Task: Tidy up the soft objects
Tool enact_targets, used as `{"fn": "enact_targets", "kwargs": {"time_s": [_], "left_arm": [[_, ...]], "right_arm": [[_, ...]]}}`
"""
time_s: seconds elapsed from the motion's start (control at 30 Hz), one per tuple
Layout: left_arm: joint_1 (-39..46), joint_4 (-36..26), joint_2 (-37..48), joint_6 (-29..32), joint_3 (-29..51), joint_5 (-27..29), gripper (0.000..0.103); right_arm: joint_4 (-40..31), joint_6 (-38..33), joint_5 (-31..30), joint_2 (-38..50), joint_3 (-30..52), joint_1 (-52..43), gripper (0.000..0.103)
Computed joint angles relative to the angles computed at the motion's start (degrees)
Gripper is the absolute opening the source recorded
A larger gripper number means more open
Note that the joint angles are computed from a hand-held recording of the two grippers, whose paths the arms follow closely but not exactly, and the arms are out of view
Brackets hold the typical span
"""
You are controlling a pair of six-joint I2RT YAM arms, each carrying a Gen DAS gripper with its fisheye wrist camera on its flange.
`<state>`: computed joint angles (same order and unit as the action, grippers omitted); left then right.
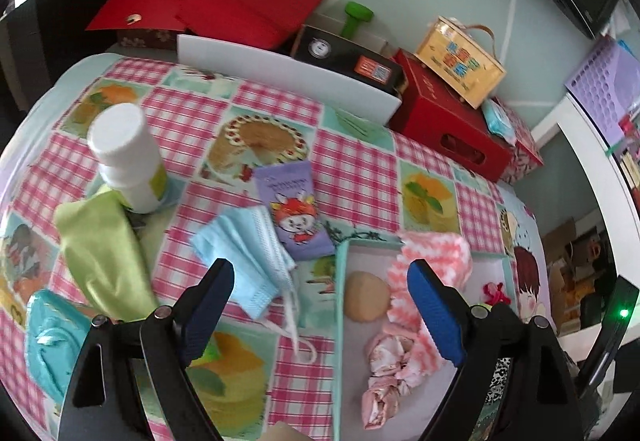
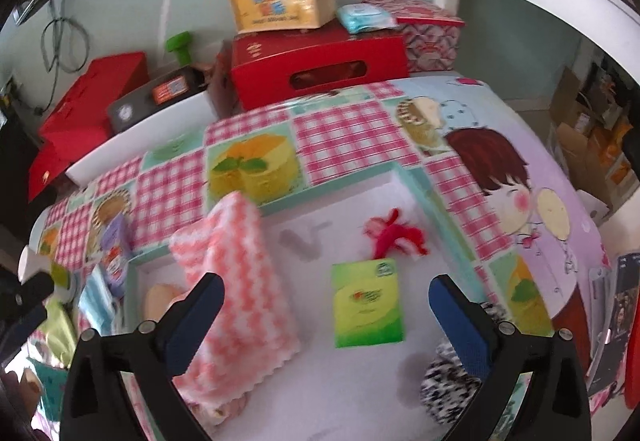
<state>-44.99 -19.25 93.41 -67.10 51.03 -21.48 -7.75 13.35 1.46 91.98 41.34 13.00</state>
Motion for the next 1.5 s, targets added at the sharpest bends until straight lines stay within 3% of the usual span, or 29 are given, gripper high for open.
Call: {"fn": "enact_targets", "kwargs": {"time_s": [0.23,0.57,0.93,1.1,1.5], "left_arm": [[2.67,-4.49,-6.78,-2.01,-4.36,-0.23,0.089],[5.39,-16.88,-20.38,-6.99,-10.64,-6.96,0.089],[11.32,-21.92,-31.34,-9.43,-18.88,-5.95,0.089],[12.75,-26.09,-32.47,-10.17,-19.8,-6.55,0.089],[22.9,-22.79,-41.42,-4.37,-27.8,0.24,0.089]], "right_arm": [[-0.99,0.86,3.93,-0.74,0.58,8.39,0.103],[-1.36,1.37,5.81,-0.3,1.34,17.56,0.103],[-1.02,2.0,4.33,1.72,2.68,24.98,0.103],[-0.89,2.31,4.31,4.01,3.83,28.65,0.103],[0.49,1.77,1.77,8.85,5.25,33.6,0.103]]}}
